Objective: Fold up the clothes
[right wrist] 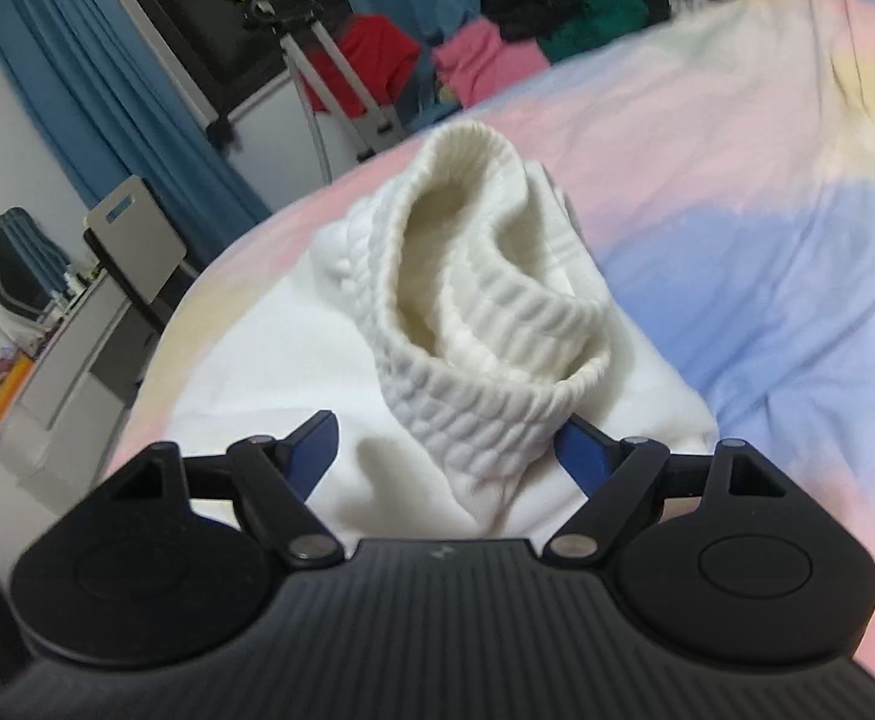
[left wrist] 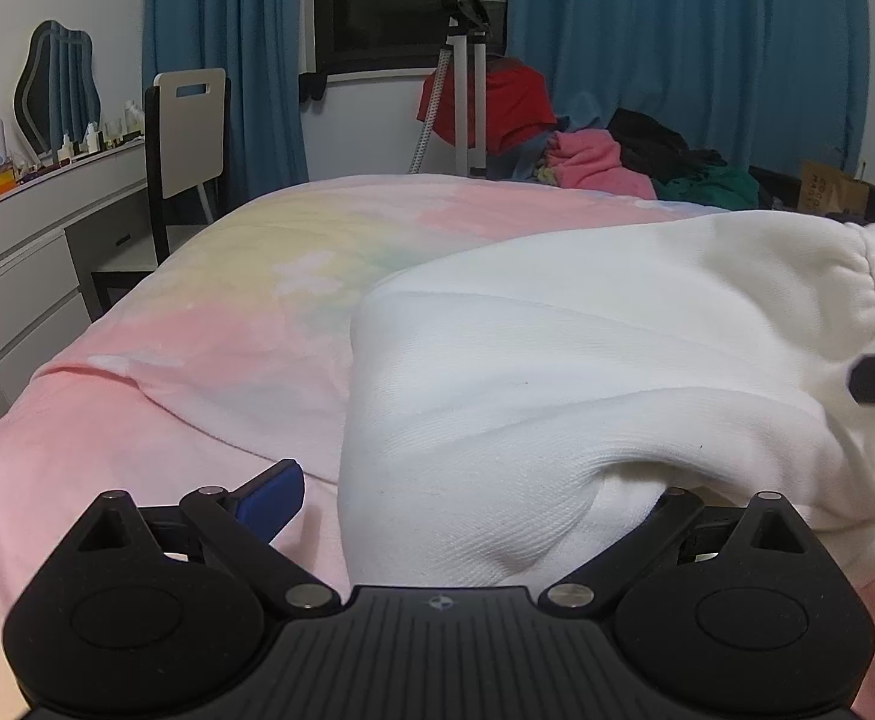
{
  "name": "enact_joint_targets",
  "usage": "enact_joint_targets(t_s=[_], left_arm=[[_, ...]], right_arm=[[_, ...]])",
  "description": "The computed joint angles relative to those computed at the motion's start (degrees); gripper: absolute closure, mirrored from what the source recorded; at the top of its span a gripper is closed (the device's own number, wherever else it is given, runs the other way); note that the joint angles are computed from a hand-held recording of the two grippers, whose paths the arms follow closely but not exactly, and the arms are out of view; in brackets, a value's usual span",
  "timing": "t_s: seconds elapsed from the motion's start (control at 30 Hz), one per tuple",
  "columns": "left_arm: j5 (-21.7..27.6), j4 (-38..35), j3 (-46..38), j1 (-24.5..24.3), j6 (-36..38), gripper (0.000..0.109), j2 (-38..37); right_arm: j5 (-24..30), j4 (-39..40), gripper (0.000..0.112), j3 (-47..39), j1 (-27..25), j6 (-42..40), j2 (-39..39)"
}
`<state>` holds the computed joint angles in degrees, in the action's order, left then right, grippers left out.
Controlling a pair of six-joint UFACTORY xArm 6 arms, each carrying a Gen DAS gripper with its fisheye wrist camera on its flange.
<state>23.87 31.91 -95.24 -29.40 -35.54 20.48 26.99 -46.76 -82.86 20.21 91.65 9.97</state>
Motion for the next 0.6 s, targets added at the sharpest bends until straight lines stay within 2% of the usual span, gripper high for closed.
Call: enact_joint_targets(t_s=[0.03, 0.13, 0.17, 0.23, 0.3, 0.37, 0.43, 0.47, 0.6], left_arm=[[-0.12, 0.38, 0.19, -0.02, -0.2, 0.009, -0.14], [-0.46, 1.2, 1.04, -0.04, -0.51, 0.009, -0.81], [-0.57, 1.37, 1.31, -0.06, -0.55, 0.009, -1.01], [-1.01, 1.87, 2.01, -0.08, -0.79, 0.009, -1.53], [-1.8, 2.0, 3.55, -0.06, -0.7, 0.009, -2.72], [-3.04, 3.31, 5.81, -0.16, -0.28, 0.009, -4.41], [-2.31, 6.34, 7.26, -0.55, -1.62, 0.01, -5.76], [-2.04, 5.24, 7.43, -0.52, -1.54, 0.01, -5.87], [-0.92, 1.82, 7.78, -0.34, -1.53, 0.009, -6.15]], right_arm=[[1.56, -0.76, 0.032, -1.83, -0.11, -0.32, 1.32], [7.3, -4.65, 0.068, -5.03, 0.09, 2.26, 3.22], [6.48, -6.63, 0.073, -4.34, -0.43, 5.05, 2.76], [1.95, -12.44, 0.081, -1.28, -2.13, 13.3, 0.12], [-2.86, -20.84, 0.083, 0.95, -3.9, 21.12, -2.77], [-3.7, -25.46, 0.083, 2.01, -4.67, 24.69, -4.89], [-2.14, -24.02, 0.083, 3.75, -5.3, 24.38, -5.93], [-2.49, -21.5, 0.083, 4.95, -6.11, 23.89, -6.14], [-12.0, -4.93, 0.077, 10.38, -11.05, 19.87, -4.89]])
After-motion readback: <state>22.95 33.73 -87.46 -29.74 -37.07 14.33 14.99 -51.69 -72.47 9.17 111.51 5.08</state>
